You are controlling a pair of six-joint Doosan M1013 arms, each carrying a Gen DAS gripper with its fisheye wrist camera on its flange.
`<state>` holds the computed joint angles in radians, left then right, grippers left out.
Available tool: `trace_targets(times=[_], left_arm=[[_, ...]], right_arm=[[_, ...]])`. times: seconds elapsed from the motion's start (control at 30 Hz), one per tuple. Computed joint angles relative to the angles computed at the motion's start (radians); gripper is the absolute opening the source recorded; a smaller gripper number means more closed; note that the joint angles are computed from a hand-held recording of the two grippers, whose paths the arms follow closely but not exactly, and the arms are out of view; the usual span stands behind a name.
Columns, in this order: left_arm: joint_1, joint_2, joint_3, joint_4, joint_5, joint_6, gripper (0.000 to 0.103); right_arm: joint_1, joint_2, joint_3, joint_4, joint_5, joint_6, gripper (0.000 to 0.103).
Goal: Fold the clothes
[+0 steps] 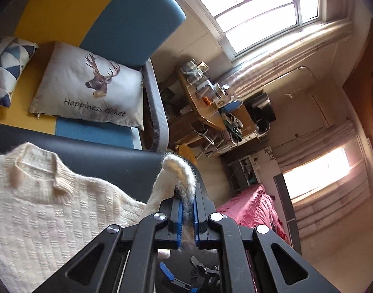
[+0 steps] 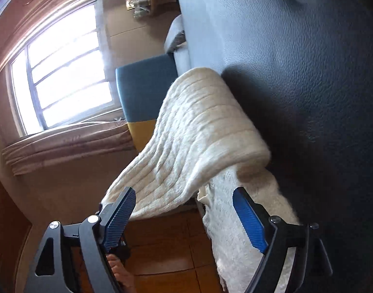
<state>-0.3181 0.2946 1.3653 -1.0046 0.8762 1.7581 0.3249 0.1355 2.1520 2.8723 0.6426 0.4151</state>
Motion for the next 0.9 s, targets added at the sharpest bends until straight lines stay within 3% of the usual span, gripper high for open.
trace_targets(times=[0.13, 0.17, 0.2, 0.27, 0.3, 0.53, 0.63, 0.7, 0.83, 0.9], left_arm=[[0.052, -0.033, 0.052, -0.022, -0.016, 0.021, 0.007], [0.065, -0.041, 0.066, -0.016, -0.019, 0.021, 0.007], [0.079, -0.049, 0.080, -0.010, -0.022, 0.022, 0.006], [0.108, -0.060, 0.107, 0.006, -0.028, 0.011, 0.007], [0.122, -0.062, 0.120, 0.022, -0.029, -0.001, 0.006], [0.198, -0.062, 0.229, 0.106, -0.022, -0.063, 0.007], [0.221, -0.064, 0.273, 0.111, -0.020, -0.063, 0.007], [0.234, -0.063, 0.291, 0.109, -0.019, -0.057, 0.006], [0.254, -0.069, 0.310, 0.066, -0.024, -0.001, 0.006], [0.262, -0.076, 0.305, 0.028, -0.033, 0.055, 0.007]], right_arm=[[0.022, 0.021, -0.057, 0.110, -0.135, -0.100, 0.084], [0.023, 0.022, -0.067, 0.115, -0.149, -0.139, 0.079], [0.024, 0.022, -0.078, 0.119, -0.171, -0.177, 0.071], [0.031, 0.012, -0.110, 0.152, -0.303, -0.315, 0.034], [0.032, 0.013, -0.120, 0.138, -0.334, -0.325, 0.028], [0.034, 0.025, -0.086, 0.112, -0.298, -0.228, 0.030], [0.035, 0.028, -0.098, 0.091, -0.339, -0.220, 0.030], [0.038, 0.026, -0.129, 0.059, -0.414, -0.265, 0.032], [0.046, 0.023, -0.171, -0.030, -0.495, -0.309, 0.024], [0.051, 0.023, -0.184, -0.086, -0.498, -0.303, 0.023]])
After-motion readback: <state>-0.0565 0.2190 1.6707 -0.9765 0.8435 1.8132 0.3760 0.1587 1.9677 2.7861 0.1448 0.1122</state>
